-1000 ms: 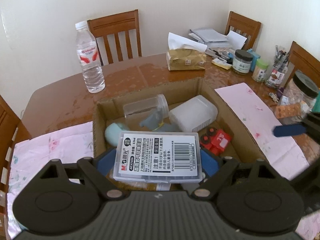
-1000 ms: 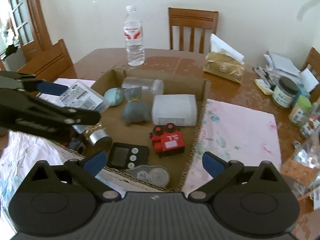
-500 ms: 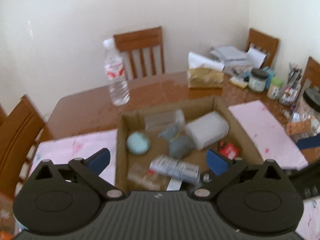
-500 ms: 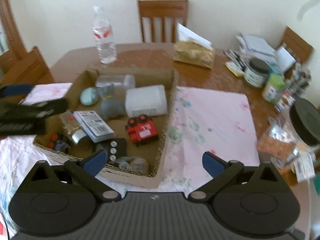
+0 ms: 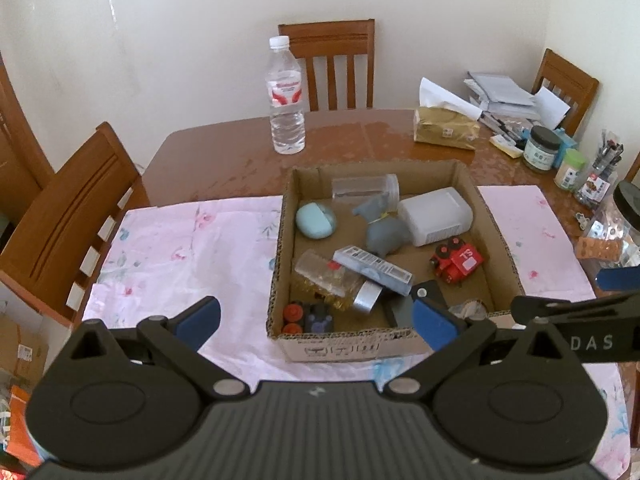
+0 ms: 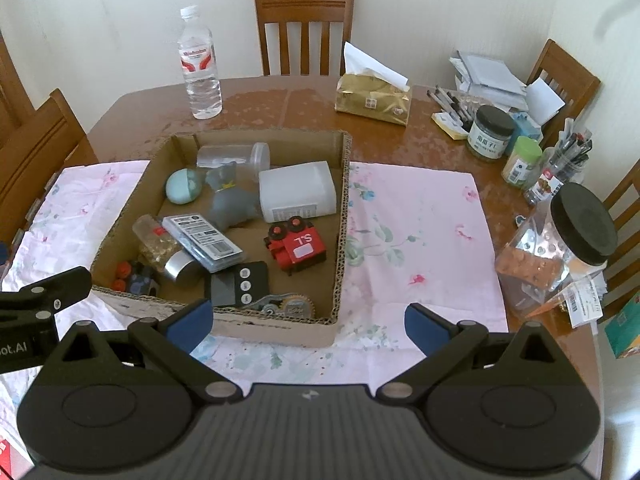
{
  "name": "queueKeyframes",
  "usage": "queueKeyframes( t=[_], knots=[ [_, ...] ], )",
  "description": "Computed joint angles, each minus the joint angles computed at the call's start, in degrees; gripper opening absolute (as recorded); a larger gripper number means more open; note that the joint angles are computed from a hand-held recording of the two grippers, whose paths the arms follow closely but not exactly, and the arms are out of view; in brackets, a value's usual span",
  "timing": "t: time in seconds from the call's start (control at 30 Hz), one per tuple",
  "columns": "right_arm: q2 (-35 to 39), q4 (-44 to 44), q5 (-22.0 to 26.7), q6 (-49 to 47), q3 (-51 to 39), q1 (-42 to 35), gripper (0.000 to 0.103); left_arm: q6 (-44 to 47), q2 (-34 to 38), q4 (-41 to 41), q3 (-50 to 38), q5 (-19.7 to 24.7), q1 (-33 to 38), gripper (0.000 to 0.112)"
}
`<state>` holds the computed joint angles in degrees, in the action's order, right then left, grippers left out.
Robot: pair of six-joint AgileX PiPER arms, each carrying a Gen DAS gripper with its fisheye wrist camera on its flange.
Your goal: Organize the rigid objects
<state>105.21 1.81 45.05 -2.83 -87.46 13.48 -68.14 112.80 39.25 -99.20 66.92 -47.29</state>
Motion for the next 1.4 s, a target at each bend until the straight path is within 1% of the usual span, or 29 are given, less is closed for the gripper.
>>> queueKeyframes(
  t=[0.1, 0.33, 0.53, 1.07, 1.4],
  knots=[
    [-0.5, -0.4, -0.2, 0.9, 0.4, 0.6, 0.103, 0.4, 0.3, -1.0, -0.6, 0.8, 0.1, 0.102],
    [-1.0, -1.8, -0.3, 2.4, 0.7, 1.3, 0.103, 0.6, -0.1, -2.0, -0.1, 0.3, 0.7, 0.102],
    [-1.1, -1.9, -0.4, 2.7, 0.7, 1.2, 0.103, 0.7, -0.3, -2.1, 0.2, 0.0, 0.7, 0.102],
    [-1.4, -3.0, -1.3, 3.9, 1.3, 1.7, 0.103, 0.1, -0.6, -2.4, 0.0, 1.1, 0.8, 0.102],
    [-1.6, -3.1, -1.2, 4.1, 1.5, 1.8, 0.103, 0.0, -0.8, -2.3, 0.1, 1.0, 0.6, 0.102]
  ],
)
